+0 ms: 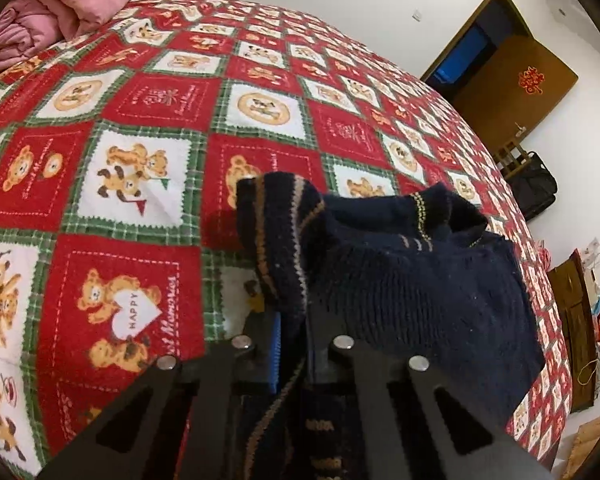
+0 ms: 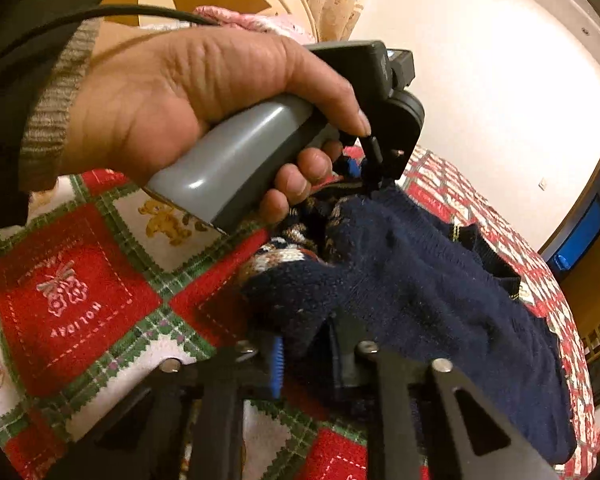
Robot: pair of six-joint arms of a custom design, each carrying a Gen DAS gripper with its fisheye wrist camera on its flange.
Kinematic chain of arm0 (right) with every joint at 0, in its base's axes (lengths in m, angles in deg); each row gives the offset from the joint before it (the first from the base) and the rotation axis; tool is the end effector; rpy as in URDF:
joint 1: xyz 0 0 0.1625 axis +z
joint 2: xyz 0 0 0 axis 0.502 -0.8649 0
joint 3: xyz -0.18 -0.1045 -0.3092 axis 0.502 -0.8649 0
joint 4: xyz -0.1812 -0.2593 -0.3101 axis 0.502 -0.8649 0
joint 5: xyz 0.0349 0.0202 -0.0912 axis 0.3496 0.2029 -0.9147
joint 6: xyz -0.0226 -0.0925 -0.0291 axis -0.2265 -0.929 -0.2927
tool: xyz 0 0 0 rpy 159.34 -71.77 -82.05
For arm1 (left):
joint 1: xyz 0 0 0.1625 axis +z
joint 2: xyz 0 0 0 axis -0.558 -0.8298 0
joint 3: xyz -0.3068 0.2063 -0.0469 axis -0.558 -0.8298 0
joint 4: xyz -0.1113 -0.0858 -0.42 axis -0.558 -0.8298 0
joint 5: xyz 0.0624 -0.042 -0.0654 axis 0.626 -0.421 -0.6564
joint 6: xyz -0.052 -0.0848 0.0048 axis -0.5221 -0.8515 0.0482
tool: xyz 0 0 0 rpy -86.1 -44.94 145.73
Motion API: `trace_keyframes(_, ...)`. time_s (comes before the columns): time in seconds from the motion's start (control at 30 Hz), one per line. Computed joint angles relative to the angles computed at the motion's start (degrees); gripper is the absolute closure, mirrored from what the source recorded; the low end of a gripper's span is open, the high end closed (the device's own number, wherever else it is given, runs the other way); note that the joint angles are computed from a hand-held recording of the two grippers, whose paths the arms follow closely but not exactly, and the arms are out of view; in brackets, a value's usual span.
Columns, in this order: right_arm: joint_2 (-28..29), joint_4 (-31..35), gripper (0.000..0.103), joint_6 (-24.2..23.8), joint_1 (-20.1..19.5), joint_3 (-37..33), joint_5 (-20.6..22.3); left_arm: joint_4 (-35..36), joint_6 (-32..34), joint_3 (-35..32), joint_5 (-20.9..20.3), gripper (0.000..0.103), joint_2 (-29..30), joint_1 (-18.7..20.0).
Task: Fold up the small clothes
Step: 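Grasp the sweater side edge with the right gripper while the left gripper grasps beside it, then lift the held side with both grippers and fold it over the other half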
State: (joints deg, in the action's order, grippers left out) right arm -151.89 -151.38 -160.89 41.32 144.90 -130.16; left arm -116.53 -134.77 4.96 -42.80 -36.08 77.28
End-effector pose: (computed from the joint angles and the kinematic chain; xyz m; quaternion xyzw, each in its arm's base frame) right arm 0.0015 -0.4489 0.2597 0.5847 -0.7159 0.2507 0.2878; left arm -0.3637 -0.6213 -0.0506 -0.0447 0.9254 -0.3207 0.1971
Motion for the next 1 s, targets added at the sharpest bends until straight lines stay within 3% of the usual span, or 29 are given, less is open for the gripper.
trace_keyframes(0.13,-2.0,3.9,0.091,1.7,0.0,-0.7,0.4,0.8,-1.6,-0.3,1.5,0.095,-0.1,-1.0)
trace_keyframes(0.23,-3.0,3.8,0.09,-0.1,-0.5,-0.1,1.0,-0.3,-1.7,0.0,1.9,0.095,-0.3,-1.5)
trace_keyframes(0.4,-2.0,3.2,0.09,-0.4,-0.7,-0.1,0.0,1.5,-2.6,-1.3,-0.5,0.088,0.5,-0.9)
trace_keyframes(0.53,-2.4,3.5,0.09,-0.6,-1.0,0.3,0.2,-5.2,-2.1,1.0,-2.8,0.047,0.1,-0.3)
trace_keyframes(0.6,-2.4,3.7,0.09,-0.6,-0.9,0.3,-0.2,-11.2,0.1,2.6,-5.3,0.041,-0.2,0.2)
trace_keyframes(0.67,-2.5,3.3,0.09,-1.1,-1.0,0.7,-0.3,-12.2,0.5,2.9,-5.1,0.04,-0.2,0.3)
trace_keyframes(0.83,-2.9,2.1,0.09,-2.0,-1.0,1.7,-0.5,-7.8,-1.2,1.5,-5.3,0.044,0.3,1.3)
trace_keyframes(0.9,-3.2,2.7,0.09,-1.7,-0.8,1.5,-0.6,-6.7,-0.9,0.9,-4.1,0.063,0.9,1.1)
trace_keyframes(0.93,-3.6,3.5,0.09,-1.3,-0.9,1.4,-0.3,-7.0,-0.3,0.9,-4.0,0.089,1.0,1.1)
trace_keyframes(1.0,-4.5,5.9,0.09,-0.2,-1.2,0.5,1.1,-6.2,0.8,0.3,-2.2,0.089,1.4,0.1)
